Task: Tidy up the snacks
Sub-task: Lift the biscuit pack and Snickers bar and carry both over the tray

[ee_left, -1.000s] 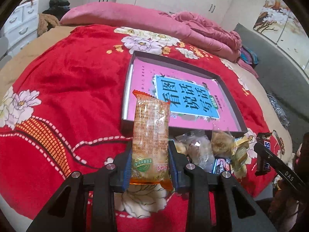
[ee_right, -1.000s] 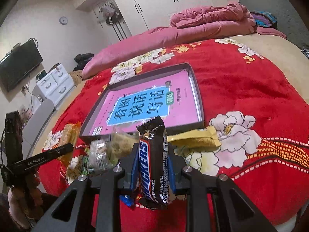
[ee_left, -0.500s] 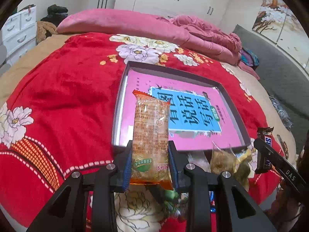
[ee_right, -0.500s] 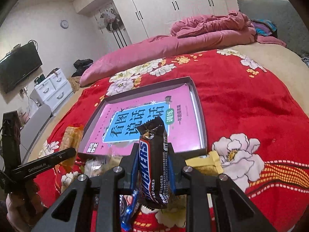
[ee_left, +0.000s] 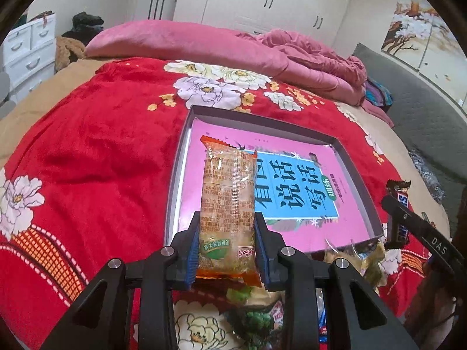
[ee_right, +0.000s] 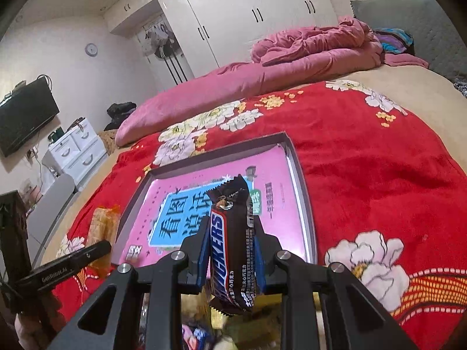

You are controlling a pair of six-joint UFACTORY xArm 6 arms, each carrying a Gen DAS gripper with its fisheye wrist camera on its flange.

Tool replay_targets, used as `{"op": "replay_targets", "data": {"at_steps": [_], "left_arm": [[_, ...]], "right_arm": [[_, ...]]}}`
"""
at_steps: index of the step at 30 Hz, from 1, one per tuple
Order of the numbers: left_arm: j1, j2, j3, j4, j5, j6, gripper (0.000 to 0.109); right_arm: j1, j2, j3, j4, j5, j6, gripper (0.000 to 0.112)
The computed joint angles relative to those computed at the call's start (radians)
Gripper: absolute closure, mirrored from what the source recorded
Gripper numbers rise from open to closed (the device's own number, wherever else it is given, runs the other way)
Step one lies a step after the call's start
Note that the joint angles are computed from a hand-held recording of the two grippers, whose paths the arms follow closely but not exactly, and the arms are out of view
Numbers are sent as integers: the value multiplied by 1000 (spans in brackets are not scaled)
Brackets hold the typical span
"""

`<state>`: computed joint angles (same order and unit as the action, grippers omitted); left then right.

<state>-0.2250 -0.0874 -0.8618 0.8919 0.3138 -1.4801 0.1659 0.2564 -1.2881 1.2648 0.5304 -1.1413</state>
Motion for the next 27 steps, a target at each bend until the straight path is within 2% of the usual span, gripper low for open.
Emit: {"op": "replay_targets", "data": {"at_steps": [12,27], "left_arm": [[22,90,-83,22,13,10,75],[24,165,-139,-48,20,93,75]], "right_arm": [[13,101,-119,-33,-11,55,86],[17,197,-197,-207,-37,221,86]]}}
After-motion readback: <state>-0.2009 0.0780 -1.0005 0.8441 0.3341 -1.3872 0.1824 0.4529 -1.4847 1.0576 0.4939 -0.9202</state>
